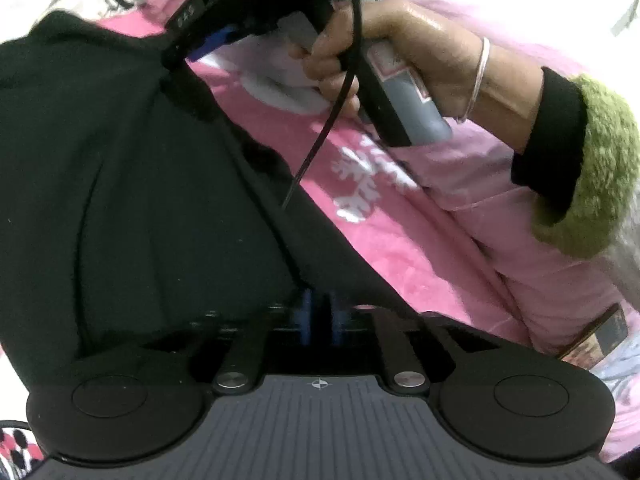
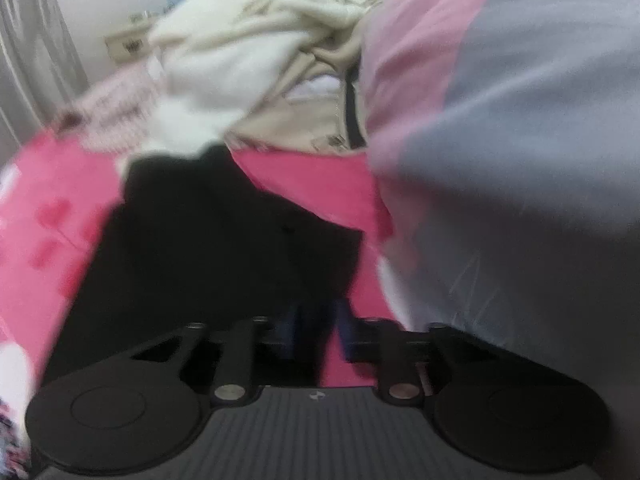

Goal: Fold clothes

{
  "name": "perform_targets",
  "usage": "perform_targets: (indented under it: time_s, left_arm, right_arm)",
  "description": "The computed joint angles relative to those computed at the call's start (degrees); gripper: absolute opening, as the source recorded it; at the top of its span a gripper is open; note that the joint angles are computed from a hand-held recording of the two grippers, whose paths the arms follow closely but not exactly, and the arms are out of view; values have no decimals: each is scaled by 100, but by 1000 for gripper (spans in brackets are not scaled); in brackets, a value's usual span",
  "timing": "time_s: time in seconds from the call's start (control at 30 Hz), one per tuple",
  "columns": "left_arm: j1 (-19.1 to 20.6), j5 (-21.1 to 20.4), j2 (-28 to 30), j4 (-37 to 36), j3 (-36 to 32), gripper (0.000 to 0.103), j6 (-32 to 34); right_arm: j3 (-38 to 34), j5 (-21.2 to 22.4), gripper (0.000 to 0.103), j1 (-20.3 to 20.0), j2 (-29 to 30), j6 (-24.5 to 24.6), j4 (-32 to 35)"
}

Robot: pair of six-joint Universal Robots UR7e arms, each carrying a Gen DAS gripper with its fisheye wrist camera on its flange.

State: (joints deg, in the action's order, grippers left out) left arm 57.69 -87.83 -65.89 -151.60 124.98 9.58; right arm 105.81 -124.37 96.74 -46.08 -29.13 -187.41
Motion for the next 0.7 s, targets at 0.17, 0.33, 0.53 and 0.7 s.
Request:
perform_targets:
  time_s: [0.17, 0.33, 0.53, 0.7]
  left_arm:
    - [297, -897, -237, -124, -151, 60, -830]
    - [667, -1663, -526, -458, -268, 62, -1723]
    - [674, -1295, -1411, -742, -71, 64, -1941]
    - [541, -361, -2376, -143, 193, 67, -1705]
  right_arm:
    - [370, 60, 47, 136, -472, 524, 86]
    - [854, -585, 51, 576, -939, 494, 142]
    - [1559, -1760, 52, 1277, -1750, 1175, 1005]
    - [2530, -1751, 63, 2149, -3213, 2629, 2260]
